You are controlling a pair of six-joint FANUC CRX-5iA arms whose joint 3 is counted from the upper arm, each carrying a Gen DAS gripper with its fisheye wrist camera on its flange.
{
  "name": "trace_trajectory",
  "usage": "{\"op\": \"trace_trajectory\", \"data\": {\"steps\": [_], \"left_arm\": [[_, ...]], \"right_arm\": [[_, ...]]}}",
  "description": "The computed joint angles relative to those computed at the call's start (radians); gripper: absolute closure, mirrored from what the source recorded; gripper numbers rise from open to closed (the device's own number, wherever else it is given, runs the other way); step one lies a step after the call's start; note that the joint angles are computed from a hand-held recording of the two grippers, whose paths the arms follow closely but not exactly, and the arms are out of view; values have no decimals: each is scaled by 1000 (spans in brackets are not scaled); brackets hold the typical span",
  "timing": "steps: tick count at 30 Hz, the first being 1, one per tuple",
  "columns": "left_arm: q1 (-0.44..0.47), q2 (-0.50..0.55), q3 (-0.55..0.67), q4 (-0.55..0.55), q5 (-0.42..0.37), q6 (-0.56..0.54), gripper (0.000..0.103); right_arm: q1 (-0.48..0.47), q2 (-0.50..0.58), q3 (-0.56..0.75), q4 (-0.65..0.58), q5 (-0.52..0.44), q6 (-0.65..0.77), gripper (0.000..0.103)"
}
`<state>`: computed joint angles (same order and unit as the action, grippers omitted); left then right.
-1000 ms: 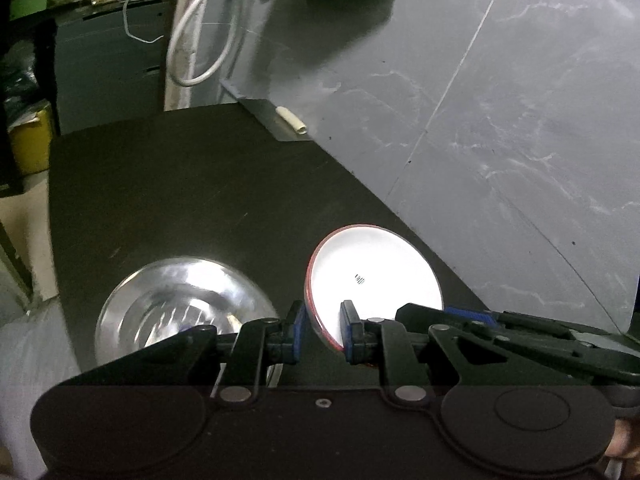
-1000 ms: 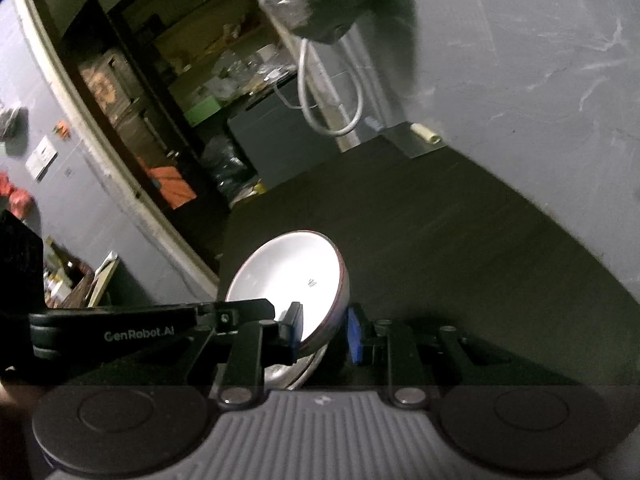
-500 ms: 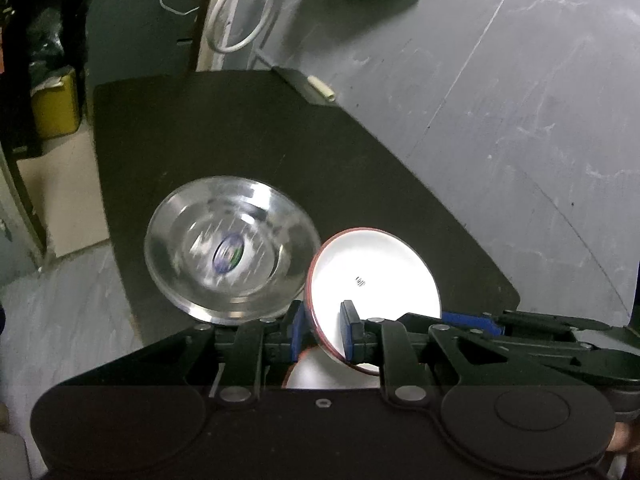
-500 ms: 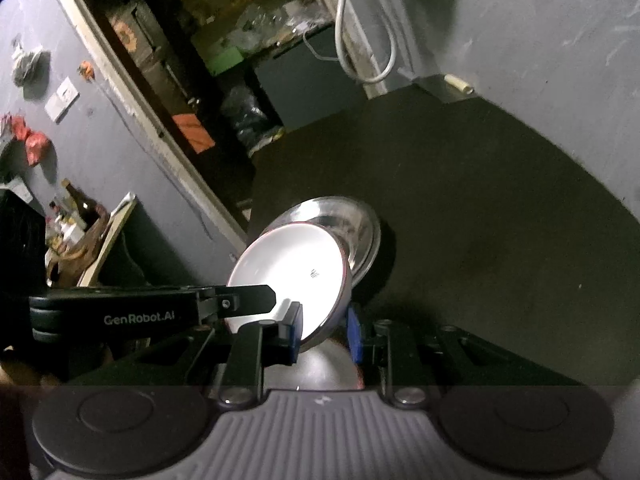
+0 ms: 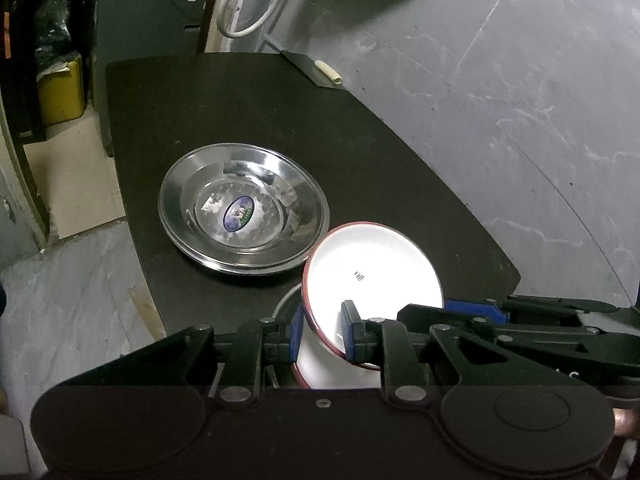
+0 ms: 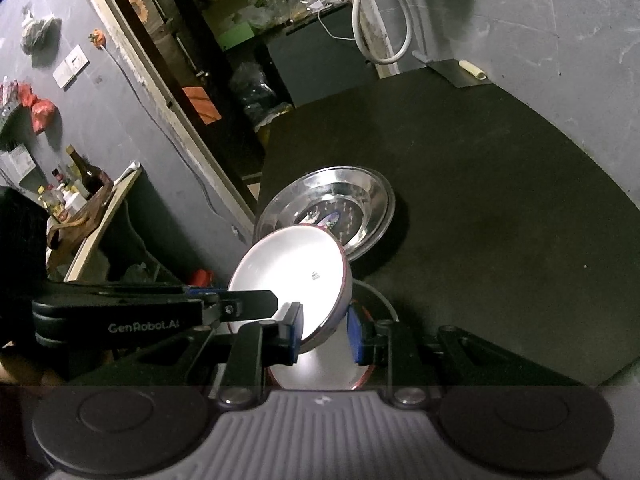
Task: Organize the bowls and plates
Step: 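Lower the second white bowl into the first white bowl and open the left tool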
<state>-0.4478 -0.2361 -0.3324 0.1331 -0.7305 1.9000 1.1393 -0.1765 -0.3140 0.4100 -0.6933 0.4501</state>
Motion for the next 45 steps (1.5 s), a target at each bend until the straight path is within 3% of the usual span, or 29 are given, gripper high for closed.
{"op": "trace_trajectory", "data": {"steps": [12, 23, 28, 45], "left_arm": [[-76, 36, 64, -96, -80, 96, 80], [-132, 115, 181, -214, -222, 275, 80], [-161, 151, 243, -270, -291, 334, 80], [-206, 238, 367, -326, -444, 385, 78]], "right_arm": [[-9, -13, 32, -101, -58, 156, 76], [-122, 49, 171, -422, -138, 519, 76], [-165, 77, 224, -512, -179, 649, 76], [-246, 122, 305, -681, -264, 834, 75]]}}
